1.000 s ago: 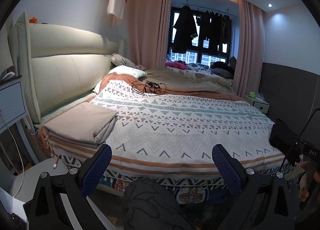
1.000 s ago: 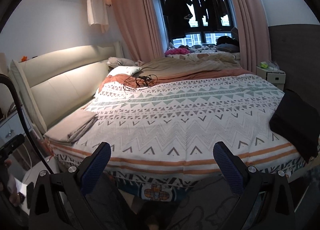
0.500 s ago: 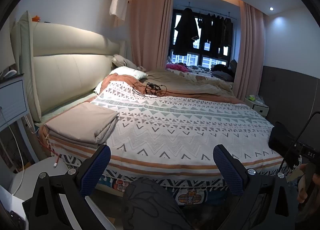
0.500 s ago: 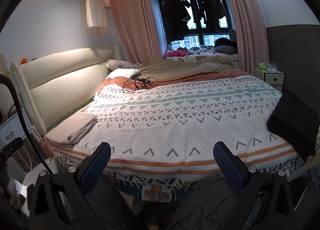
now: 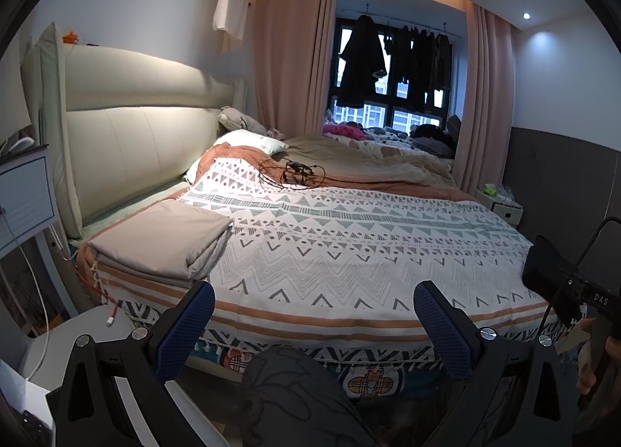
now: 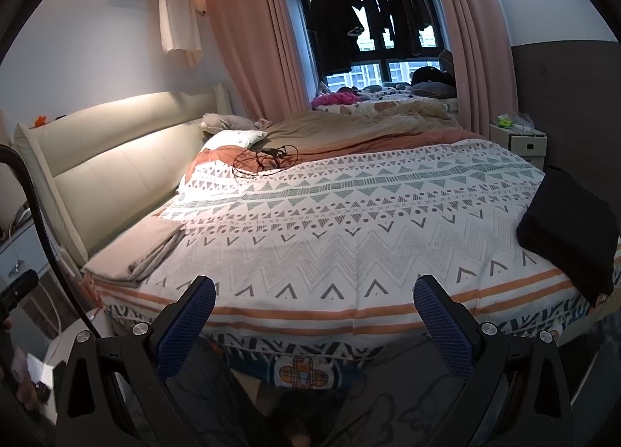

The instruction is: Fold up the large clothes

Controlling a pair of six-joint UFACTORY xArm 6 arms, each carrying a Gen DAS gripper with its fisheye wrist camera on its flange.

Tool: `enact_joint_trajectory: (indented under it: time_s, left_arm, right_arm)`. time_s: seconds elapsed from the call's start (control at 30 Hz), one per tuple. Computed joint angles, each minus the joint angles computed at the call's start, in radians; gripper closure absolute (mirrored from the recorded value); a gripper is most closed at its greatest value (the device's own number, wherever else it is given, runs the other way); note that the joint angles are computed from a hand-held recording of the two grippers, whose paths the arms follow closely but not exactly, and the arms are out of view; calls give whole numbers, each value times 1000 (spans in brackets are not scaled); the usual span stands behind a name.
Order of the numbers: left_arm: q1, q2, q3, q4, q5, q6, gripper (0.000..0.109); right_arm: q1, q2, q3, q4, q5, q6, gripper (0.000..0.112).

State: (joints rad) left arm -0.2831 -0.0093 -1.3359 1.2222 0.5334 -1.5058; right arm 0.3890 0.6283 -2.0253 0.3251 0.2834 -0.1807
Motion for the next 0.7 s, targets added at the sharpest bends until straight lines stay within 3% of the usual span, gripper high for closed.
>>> enact_joint_trajectory:
  time_s: [0.7]
  left_arm:
    - [-7, -7, 6, -1, 8, -4, 6]
  right_arm:
    - [-3, -11, 18, -17, 12, 24, 10]
